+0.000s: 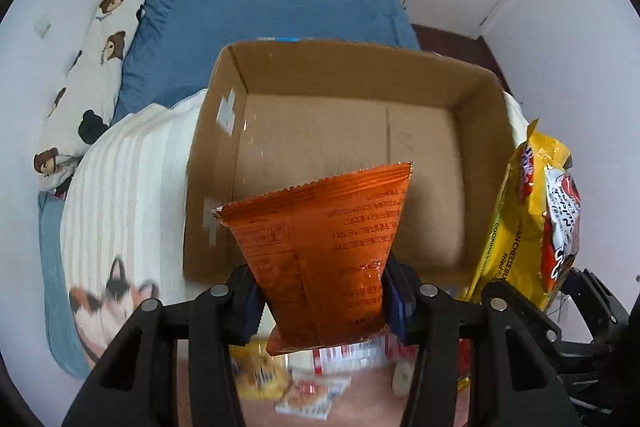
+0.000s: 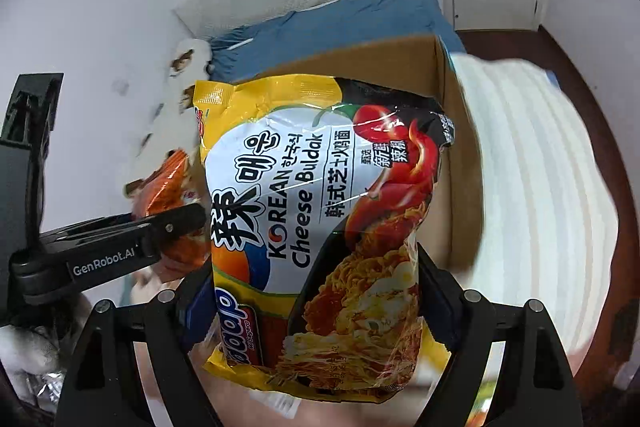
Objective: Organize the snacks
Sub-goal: 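Carry both packets into the cardboard box and open both tools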
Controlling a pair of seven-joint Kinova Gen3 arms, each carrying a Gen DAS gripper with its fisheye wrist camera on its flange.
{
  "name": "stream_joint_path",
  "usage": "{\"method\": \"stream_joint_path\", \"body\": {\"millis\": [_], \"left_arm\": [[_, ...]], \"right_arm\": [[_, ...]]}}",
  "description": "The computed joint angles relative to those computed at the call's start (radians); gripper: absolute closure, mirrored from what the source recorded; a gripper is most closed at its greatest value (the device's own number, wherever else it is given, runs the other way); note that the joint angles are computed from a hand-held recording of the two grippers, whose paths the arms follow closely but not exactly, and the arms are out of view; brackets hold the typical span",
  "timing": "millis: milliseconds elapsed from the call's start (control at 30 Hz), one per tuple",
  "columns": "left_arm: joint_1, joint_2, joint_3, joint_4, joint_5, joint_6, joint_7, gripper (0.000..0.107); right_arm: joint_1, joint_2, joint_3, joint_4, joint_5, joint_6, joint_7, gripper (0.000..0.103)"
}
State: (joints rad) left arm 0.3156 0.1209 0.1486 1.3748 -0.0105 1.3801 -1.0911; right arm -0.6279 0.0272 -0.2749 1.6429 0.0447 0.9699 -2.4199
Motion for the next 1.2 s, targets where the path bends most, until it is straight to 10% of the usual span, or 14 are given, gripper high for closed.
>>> {"method": "stream_joint_path", "body": {"millis": [367, 767, 933, 1200], "left_arm": [[-0.067, 0.341, -0.036, -0.234, 0.079, 0.049, -0.162, 0.061], [-0.064, 0.500, -0.052, -0.369, 0.092, 0.117, -0.225, 0.060], [-0.065, 0.498, -0.054, -0.372, 0.103, 0.105, -0.229, 0.018], [-0.062, 0.421, -0.053, -0.321, 0.105, 0.080, -0.235, 0.017]], "right_arm": [[-0.112, 0.329, 0.060, -0.130, 0.062, 0.032, -0.119, 0.016], [-0.112, 0.575, 0.119, -0.278, -0.006, 0.049, -0.028, 0.016], [-0.085, 0.607, 0.124, -0.291, -0.046, 0.039, 0.014, 0.008], [-0.124, 0.550, 0.148, -0.345, -0.009, 0.137, -0.002, 0.005]]}}
